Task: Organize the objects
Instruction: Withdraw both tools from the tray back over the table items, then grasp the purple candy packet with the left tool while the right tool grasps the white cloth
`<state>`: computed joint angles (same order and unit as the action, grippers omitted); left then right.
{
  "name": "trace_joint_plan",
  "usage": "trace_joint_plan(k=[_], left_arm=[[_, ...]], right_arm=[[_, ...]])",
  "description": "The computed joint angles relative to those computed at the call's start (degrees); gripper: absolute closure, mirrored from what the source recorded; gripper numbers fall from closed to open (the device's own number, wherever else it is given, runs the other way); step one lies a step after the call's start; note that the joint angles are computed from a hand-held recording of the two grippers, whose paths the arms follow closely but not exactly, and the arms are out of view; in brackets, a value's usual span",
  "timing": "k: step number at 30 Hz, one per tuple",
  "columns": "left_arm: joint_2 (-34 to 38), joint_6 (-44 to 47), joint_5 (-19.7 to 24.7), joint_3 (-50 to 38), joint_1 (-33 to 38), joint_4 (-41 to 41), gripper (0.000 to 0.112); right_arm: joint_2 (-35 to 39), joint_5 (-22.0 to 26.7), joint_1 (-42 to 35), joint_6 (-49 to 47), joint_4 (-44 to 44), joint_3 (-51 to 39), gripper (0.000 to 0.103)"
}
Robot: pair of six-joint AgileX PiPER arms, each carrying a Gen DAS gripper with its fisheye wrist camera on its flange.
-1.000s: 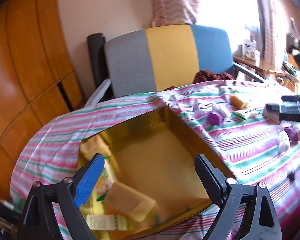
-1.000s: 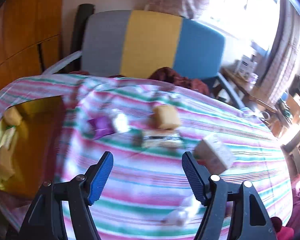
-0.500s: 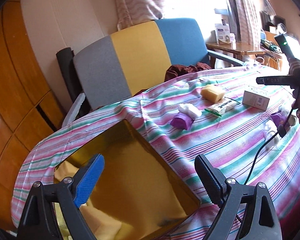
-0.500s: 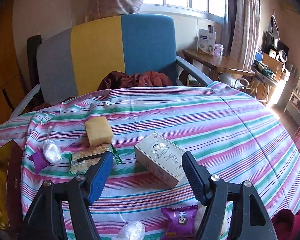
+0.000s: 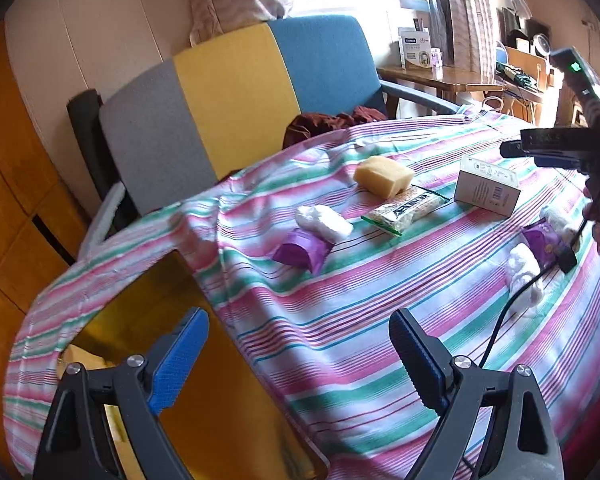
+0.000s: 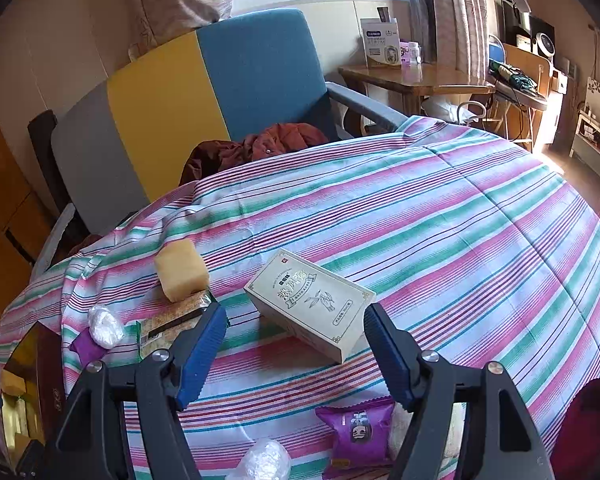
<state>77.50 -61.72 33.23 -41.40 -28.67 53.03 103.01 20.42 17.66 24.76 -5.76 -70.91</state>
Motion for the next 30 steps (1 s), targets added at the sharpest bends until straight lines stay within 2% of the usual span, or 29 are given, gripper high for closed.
trace_joint_plan(k=[4,6,7,9,12,15,18,21,26,27,28,29,30], left_arm=[[4.3,11.6,-5.7,-4.7,6.2,-12.7,0.020],[7.0,21.0,-8.1,-7.7,9.7,-23.2,0.020],[8.5,25.5,-9.0,-9.2,11.4,-28.3,0.020],[11.8,28.8,-8.8,-12.5,13.6,-32.7,0.020],[14.6,28.8,-8.6,-15.8,15.2,-30.7,0.021],[18.3,38.7,-6.0,-20.0,16.9,-35.0,0.021],[22.5,46.8,-3.5,-24.1,18.2,-37.9,0.021],[26.6,50.1,-2.4,-27.5,18.6,-38.4,0.021],[32.3,48.2,-1.4,-32.3,17.8,-34.2,0.021],[33.2,47.9,-1.2,-33.1,17.7,-33.6,0.024],[34.8,49.8,-0.3,-34.6,18.0,-35.0,0.037],[36.1,51.9,1.2,-36.2,18.3,-37.4,0.060],[37.5,54.5,2.5,-37.6,18.9,-40.4,0.072]], right_arm=[[-0.1,0.2,-0.7,-1.0,1.9,0.1,0.031],[-0.4,0.0,-1.2,-1.1,2.8,0.2,0.031],[-0.5,0.0,-1.6,-1.6,3.9,0.3,0.031],[-0.7,-0.2,-2.9,-3.7,7.4,0.6,0.031],[-0.7,-0.2,-5.0,-8.1,14.2,0.9,0.031],[-0.3,0.4,-7.0,-13.0,21.0,0.8,0.031],[-0.4,0.3,-7.9,-15.0,23.9,1.0,0.031],[-0.5,0.2,-7.9,-15.4,24.2,1.1,0.031],[0.1,0.7,-7.5,-14.5,23.2,0.5,0.031],[0.2,0.9,-7.6,-14.5,23.0,0.4,0.031],[0.4,1.0,-7.6,-14.1,22.6,0.2,0.031],[0.5,1.1,-7.6,-13.7,22.3,0.1,0.031],[0.7,1.2,-7.6,-13.4,21.9,0.0,0.031]])
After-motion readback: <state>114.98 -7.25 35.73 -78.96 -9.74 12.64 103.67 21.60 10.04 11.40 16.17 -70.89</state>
